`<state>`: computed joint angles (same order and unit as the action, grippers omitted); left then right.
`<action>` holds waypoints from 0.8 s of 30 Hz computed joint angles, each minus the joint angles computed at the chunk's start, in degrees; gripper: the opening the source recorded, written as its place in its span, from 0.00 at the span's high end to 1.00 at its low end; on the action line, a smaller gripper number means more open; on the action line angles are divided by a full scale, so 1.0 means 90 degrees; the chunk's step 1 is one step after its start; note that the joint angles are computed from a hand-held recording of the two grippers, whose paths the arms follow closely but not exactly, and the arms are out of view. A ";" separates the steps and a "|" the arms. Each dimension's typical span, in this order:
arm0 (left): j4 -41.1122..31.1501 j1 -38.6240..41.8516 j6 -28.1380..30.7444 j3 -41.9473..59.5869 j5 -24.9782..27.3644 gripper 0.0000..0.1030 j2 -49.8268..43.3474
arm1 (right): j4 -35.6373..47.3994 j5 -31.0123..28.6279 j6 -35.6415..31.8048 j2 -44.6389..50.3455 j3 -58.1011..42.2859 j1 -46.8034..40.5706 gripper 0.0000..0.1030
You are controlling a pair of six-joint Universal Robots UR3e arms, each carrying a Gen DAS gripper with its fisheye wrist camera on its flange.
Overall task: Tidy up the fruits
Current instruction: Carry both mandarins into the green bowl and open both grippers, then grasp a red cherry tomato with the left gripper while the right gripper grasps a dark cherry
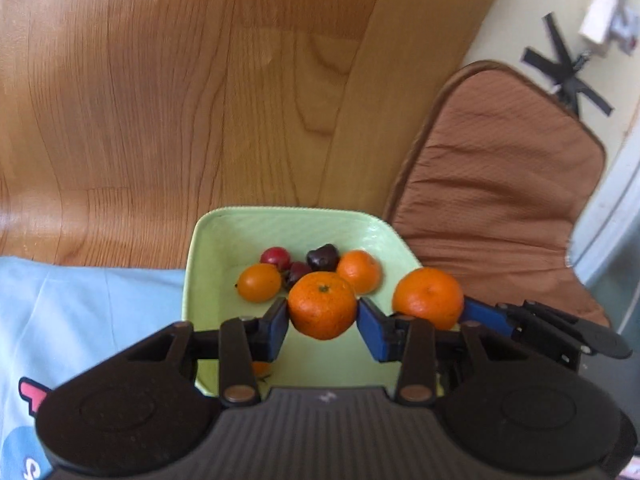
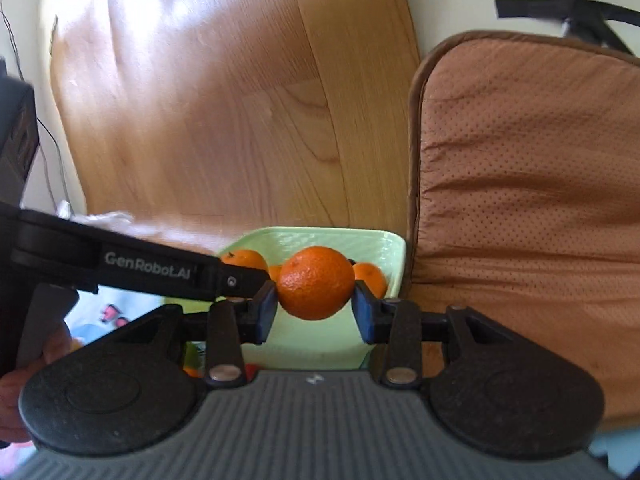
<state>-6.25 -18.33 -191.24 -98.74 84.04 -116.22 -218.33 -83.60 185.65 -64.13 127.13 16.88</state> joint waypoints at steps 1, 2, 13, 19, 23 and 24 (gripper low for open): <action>0.0038 0.0027 -0.0044 -0.0057 -0.0005 0.56 0.0013 | 0.0003 0.0056 0.0023 0.0055 -0.0049 -0.0027 0.51; 0.0158 0.0063 -0.0055 -0.0180 -0.0029 0.53 0.0073 | -0.0093 0.0042 0.0102 0.0096 -0.0016 -0.0034 0.48; 0.1826 0.0456 -0.0831 -0.3384 -0.0492 0.54 0.2177 | 0.0294 0.1987 -0.0038 -0.1861 0.1832 -0.1101 0.62; 0.1767 0.0207 -0.0927 -0.3217 -0.0169 0.44 0.1631 | 0.1250 0.1511 -0.1305 -0.1645 0.1550 -0.0375 0.43; 0.1673 0.0118 -0.0911 -0.2831 -0.0160 0.40 0.1204 | 0.1736 0.0844 -0.1644 -0.0934 0.0650 0.0190 0.31; 0.1677 0.0063 -0.0919 -0.2749 -0.0063 0.41 0.1086 | 0.2228 0.0936 -0.1667 -0.0876 0.0339 0.0172 0.31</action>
